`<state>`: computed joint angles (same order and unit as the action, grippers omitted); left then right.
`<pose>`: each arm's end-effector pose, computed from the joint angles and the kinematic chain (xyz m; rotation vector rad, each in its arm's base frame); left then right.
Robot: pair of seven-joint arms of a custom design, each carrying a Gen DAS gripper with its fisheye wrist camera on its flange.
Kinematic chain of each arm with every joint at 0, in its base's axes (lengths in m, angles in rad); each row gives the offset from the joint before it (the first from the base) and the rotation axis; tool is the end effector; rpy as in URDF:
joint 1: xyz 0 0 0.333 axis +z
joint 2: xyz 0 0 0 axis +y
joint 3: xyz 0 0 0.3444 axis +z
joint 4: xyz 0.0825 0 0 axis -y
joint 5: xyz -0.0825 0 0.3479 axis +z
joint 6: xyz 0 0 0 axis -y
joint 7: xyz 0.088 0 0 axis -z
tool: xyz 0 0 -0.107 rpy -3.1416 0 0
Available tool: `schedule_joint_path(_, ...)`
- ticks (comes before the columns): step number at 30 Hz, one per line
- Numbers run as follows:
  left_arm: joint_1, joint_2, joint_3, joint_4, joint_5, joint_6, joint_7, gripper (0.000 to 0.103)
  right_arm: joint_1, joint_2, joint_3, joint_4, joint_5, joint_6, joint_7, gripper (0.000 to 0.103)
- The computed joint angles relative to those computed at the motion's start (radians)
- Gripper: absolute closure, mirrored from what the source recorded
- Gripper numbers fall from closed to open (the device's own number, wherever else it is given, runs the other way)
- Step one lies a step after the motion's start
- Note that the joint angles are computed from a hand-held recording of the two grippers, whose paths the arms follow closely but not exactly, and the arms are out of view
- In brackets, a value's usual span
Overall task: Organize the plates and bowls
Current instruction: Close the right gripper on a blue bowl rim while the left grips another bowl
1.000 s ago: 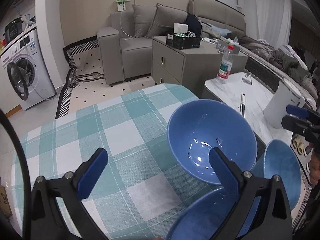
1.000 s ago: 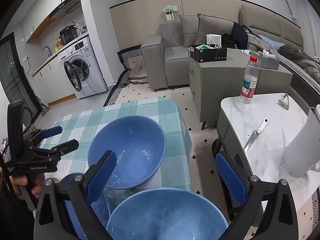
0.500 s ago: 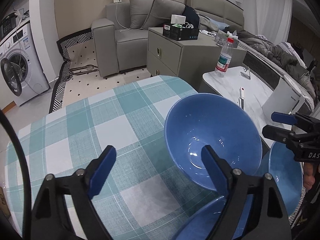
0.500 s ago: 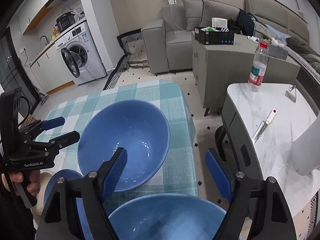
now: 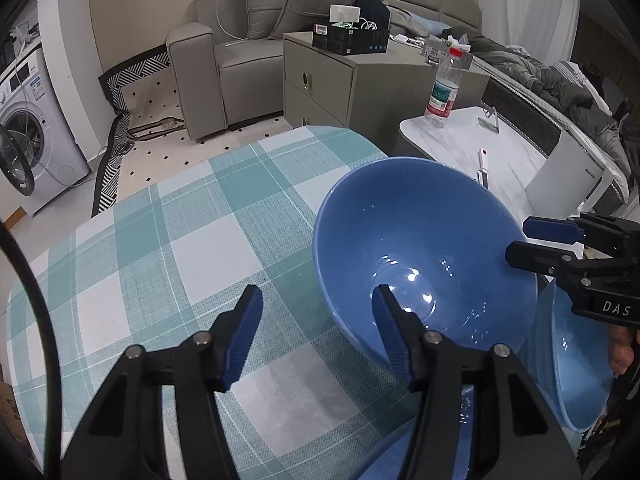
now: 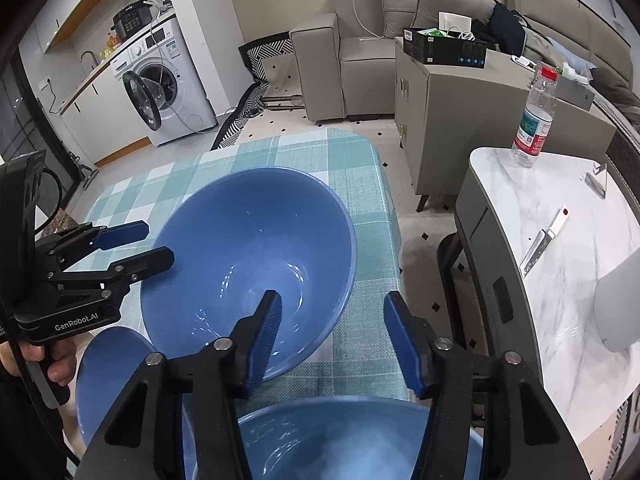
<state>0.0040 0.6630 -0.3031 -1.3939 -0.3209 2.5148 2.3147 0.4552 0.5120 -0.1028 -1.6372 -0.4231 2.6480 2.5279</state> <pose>0.7309 -0.1572 0.4214 -1.1713 2.5817 -0.8774 0.6521 0.2660 0.4188 -1.6221 2.0980 -0.5383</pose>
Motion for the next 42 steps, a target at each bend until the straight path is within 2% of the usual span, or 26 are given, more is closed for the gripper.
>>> schedule_joint_path(4, -0.012, 0.009, 0.011, 0.014, 0.023, -0.023, -0.010, 0.057, -0.007, 0.016, 0.008, 0.017, 0.018, -0.012, -0.022, 0.055)
schedule_joint_path(8, -0.016, 0.001, 0.013, 0.002, 0.038, -0.014, 0.002, 0.061, -0.007, 0.025, 0.010, 0.025, 0.029, -0.018, -0.030, 0.064)
schedule_joint_path(15, -0.012, -0.003, -0.001, -0.003, 0.038, -0.029, 0.036, 0.077, 0.000, 0.029, 0.006, 0.027, 0.028, -0.026, -0.042, 0.077)
schedule_joint_path(20, -0.016, -0.012, 0.000, -0.021, 0.036, -0.011, 0.058, 0.079, 0.018, 0.030, -0.013, 0.032, 0.000, -0.033, -0.023, 0.083)
schedule_joint_path(42, 0.003, -0.051, -0.022, -0.070, -0.018, 0.040, 0.106, 0.080, 0.033, -0.012, -0.019, -0.002, -0.084, -0.033, 0.062, 0.083)
